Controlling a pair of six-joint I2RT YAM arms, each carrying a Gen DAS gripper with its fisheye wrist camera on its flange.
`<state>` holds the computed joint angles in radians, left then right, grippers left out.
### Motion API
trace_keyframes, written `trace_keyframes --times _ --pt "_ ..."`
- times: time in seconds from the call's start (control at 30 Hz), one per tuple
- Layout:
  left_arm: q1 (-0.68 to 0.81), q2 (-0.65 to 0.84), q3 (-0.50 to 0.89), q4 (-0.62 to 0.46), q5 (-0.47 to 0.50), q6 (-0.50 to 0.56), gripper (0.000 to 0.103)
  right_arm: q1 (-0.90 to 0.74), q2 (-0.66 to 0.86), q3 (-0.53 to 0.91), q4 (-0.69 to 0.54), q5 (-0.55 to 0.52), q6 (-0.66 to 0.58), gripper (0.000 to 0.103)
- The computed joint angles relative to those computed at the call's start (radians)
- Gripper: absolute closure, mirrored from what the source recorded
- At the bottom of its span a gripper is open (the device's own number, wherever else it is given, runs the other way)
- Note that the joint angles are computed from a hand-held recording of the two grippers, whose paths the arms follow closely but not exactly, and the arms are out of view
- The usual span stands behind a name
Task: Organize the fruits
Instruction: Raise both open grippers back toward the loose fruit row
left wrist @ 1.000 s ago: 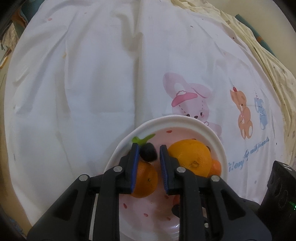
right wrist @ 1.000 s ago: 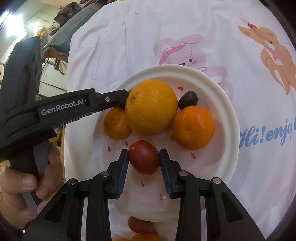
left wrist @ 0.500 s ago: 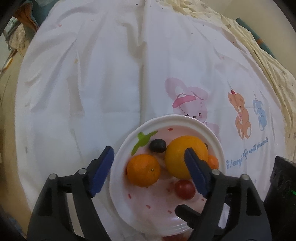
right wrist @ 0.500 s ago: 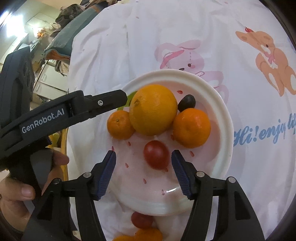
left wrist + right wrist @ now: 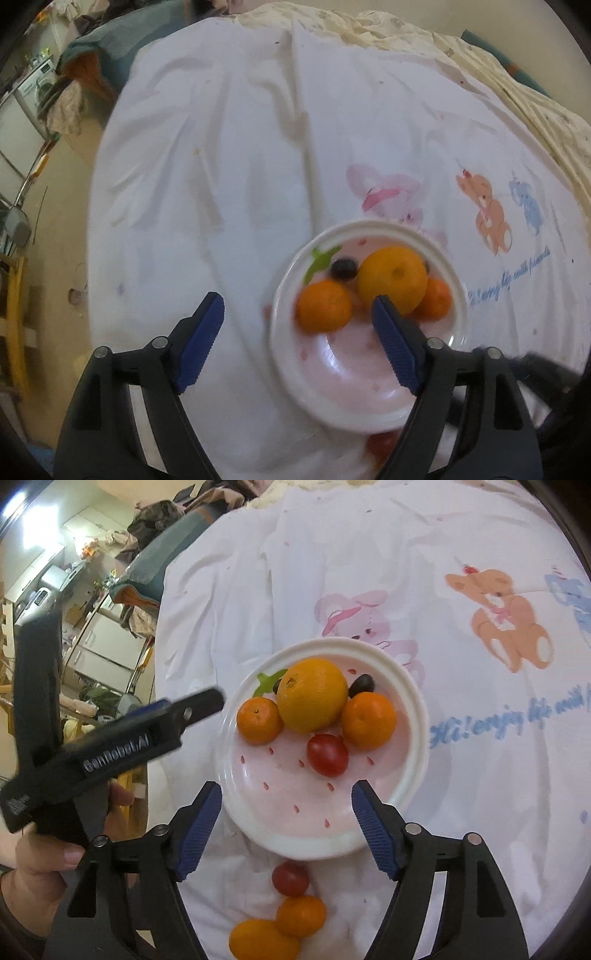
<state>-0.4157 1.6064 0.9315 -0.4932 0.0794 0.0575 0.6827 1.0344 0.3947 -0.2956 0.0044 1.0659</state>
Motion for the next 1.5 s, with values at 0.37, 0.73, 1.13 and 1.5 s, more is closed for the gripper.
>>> trace_keyframes --times 0.37,0.73,1.13,1.5 --pt "0.110 -0.324 -0.166 -0.114 0.049 0.048 0.024 0.248 -0.269 0.011 -0.291 0.215 0.219 0.023" --pt "0.223 -0.581 -0.311 -0.245 0.134 0.150 0.024 0.614 -0.337 0.061 -0.511 0.485 0.604 0.018" --pt "0.345 -0.705 -0.375 -0.336 0.268 0.231 0.016 0.764 -0.294 0.054 -0.534 0.544 0.811 0.018" --pt "0.414 -0.629 -0.388 -0.272 0.304 0.200 0.016 0.636 -0.223 0.007 -0.362 0.421 0.687 0.018"
